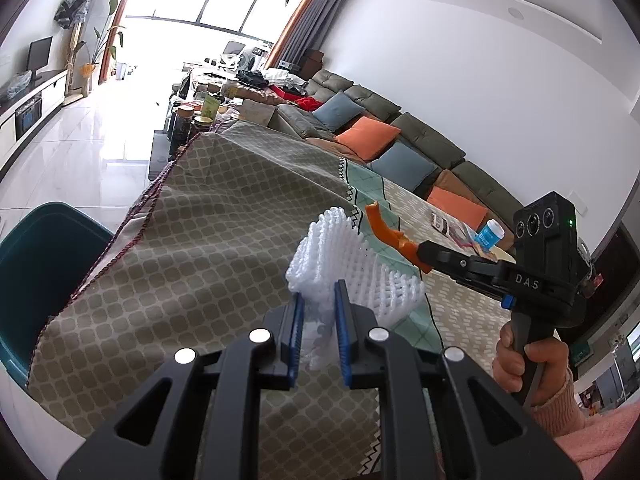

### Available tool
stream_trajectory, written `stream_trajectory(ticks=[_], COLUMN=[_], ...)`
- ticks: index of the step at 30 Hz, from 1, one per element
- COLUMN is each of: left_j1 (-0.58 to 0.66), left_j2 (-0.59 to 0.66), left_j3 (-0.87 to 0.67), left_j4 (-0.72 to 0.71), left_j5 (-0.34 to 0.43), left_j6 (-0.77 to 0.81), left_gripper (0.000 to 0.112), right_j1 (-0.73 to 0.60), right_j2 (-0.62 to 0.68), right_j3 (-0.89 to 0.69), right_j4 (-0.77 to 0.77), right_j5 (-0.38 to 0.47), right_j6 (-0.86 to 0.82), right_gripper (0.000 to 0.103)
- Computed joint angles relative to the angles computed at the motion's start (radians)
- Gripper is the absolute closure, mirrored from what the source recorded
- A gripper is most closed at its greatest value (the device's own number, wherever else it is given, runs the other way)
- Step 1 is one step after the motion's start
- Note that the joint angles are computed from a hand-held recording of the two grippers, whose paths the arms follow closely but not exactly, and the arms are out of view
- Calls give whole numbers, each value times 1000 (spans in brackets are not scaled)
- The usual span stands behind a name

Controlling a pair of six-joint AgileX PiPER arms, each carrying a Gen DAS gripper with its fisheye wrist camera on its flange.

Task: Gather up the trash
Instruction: 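Lift foam net and orange peel and carry both toward the teal bin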

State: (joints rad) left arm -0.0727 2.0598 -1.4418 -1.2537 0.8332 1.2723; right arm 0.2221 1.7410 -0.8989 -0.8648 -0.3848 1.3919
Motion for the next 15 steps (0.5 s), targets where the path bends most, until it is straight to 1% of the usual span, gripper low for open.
stream_trajectory(ticks=[15], left_j1=[23], left_j2=[-16], left_j3=[21], left_j4=[-8], left_j5=[-2], left_j6=[10], left_gripper=[96], right_j1=[6], right_j2=[13], right_j3=[-29], right_j4=[-63], right_j5=[-5], right_j6=[58], right_gripper=[91])
